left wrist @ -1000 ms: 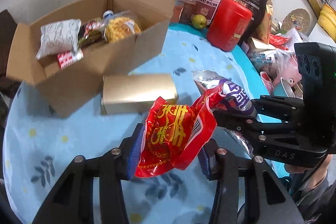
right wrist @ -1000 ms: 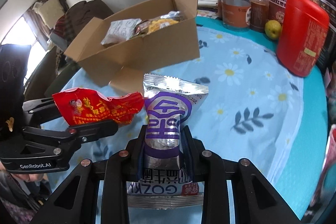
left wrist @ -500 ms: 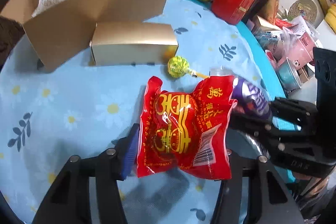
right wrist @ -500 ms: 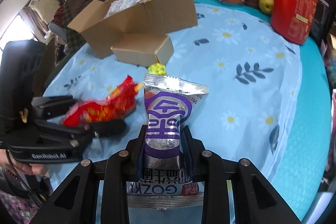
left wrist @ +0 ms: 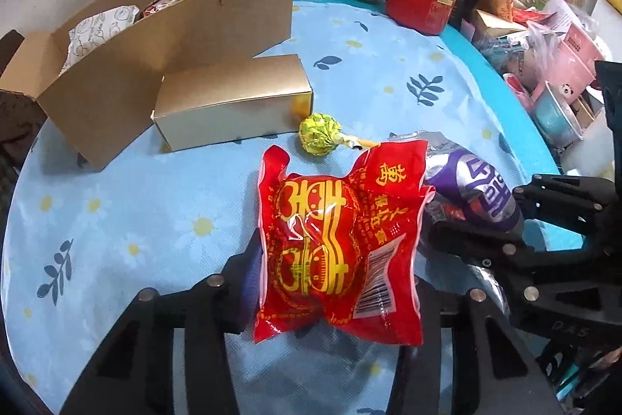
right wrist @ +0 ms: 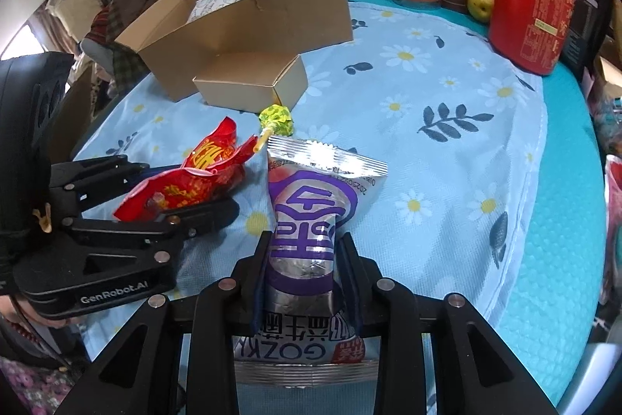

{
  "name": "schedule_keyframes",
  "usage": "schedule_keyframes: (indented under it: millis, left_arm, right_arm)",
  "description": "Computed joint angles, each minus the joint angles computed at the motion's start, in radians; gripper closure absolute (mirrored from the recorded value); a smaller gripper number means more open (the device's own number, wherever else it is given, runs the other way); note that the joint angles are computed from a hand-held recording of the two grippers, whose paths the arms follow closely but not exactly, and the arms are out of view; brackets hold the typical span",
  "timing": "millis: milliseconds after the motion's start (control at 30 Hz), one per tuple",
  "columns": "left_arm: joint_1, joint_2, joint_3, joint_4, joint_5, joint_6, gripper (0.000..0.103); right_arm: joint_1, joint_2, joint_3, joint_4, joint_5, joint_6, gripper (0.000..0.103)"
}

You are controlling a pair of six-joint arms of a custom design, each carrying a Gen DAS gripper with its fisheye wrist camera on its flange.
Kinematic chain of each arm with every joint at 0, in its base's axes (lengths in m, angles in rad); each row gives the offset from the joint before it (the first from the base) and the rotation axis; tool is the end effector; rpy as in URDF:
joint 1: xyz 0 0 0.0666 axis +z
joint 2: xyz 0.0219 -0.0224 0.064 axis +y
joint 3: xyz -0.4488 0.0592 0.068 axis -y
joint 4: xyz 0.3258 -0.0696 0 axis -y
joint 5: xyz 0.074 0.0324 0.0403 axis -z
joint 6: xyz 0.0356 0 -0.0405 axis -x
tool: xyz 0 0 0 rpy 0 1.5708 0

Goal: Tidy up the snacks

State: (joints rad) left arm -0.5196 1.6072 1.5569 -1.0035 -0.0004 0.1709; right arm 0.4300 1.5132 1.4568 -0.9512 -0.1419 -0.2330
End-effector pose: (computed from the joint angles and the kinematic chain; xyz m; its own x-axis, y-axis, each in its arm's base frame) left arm 0.4213 -0.2414 0.4649 -0.8280 0.2777 -0.4871 0.3608 0.9289 -0.0837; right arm 0.4047 0.1907 0.4717 -0.8589 -0.1425 -0.4919 -0.2908 0.9263 0.2396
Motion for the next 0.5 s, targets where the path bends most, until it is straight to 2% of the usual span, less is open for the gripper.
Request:
schedule_keyframes:
  millis: [167,500]
  left_arm:
    - [0.000,-0.027,-0.017,0.002,0.040,0.014,0.057]
    - [-0.003,-0.091,-0.026,0.015,0.059,0.038,0.057]
  right_arm:
    - [0.000,-0.014,-0.009,0.008,-0.027,-0.005,0.072]
    - [0.031,-0.052,-0.006,0.017,-0.043,-0.010,0.072]
